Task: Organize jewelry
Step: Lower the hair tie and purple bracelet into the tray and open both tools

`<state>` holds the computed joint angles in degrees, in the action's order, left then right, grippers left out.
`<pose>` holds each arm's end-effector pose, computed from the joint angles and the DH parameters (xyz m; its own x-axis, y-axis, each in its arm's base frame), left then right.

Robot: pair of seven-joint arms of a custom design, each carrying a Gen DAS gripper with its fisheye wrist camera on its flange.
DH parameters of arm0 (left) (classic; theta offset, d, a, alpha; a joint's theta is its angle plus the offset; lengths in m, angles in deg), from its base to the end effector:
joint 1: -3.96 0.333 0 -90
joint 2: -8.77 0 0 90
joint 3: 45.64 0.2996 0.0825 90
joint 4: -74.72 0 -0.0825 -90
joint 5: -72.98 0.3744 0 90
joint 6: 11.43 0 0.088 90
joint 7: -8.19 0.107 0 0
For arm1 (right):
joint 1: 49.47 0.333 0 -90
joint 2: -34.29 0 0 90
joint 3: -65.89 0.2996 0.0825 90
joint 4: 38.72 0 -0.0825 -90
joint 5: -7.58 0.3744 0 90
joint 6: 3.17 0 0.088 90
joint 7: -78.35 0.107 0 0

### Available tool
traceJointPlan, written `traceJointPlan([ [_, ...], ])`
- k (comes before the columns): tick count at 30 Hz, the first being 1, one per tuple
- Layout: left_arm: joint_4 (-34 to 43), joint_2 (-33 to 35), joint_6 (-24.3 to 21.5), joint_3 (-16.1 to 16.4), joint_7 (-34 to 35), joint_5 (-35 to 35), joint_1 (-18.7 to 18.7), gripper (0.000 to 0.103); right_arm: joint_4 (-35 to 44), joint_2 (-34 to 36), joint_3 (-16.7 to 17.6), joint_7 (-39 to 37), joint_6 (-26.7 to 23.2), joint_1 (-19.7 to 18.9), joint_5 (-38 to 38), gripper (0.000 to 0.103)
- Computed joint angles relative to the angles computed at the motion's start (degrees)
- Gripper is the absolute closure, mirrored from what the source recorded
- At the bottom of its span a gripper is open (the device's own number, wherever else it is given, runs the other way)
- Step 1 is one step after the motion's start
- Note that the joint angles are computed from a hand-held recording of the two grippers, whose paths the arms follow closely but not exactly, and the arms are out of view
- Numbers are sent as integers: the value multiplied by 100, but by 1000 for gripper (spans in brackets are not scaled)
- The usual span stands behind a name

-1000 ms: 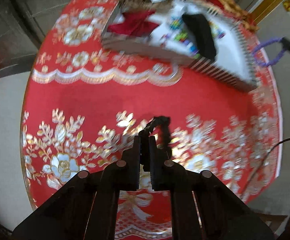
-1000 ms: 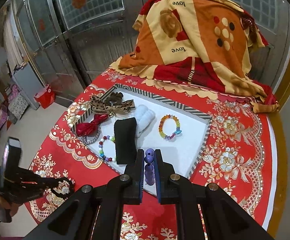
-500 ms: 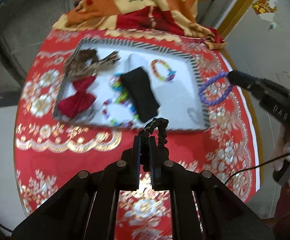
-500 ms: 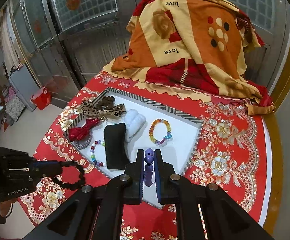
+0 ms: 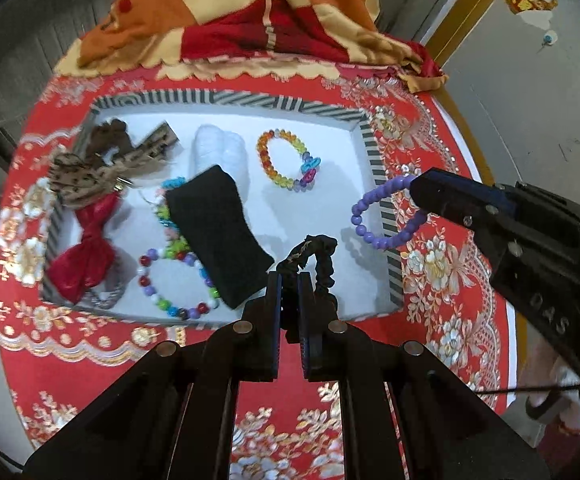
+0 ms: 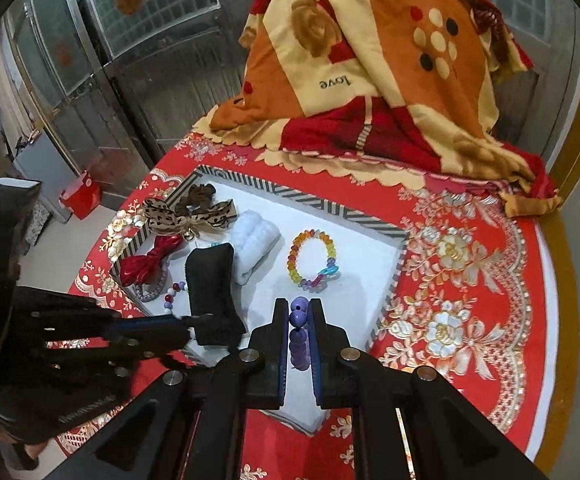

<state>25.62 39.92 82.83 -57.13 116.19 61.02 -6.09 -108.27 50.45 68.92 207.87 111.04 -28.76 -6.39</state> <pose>0.6507 -0.2266 0.6179 -0.6271 -0.7493 0.2127 -0.7682 0.5498 -0.3280 0.6107 0.2456 0.6578 -0.2011 -0.9719 -0.1224 -0.8309 0.2354 -0.5042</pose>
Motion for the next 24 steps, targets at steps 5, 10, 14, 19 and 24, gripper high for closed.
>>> traceJointPlan([
  [5,712,643,-348,77,-318,281,-243,97,-76,201,-5,-126,133,-204,419,94],
  [10,1462,1203,-686,125,-517,514,-388,97,-168,417,-72,-144,80,-408,658,94],
  [14,1468,1248,-585,155,-532,650,-453,97,-78,618,-79,-252,46,-493,748,94],
  [19,1158,1083,-394,161,-526,715,-471,87,3,827,-97,-302,22,-531,815,94],
  [24,365,582,19,143,-485,673,-403,69,-211,634,-110,-181,154,-498,752,87],
])
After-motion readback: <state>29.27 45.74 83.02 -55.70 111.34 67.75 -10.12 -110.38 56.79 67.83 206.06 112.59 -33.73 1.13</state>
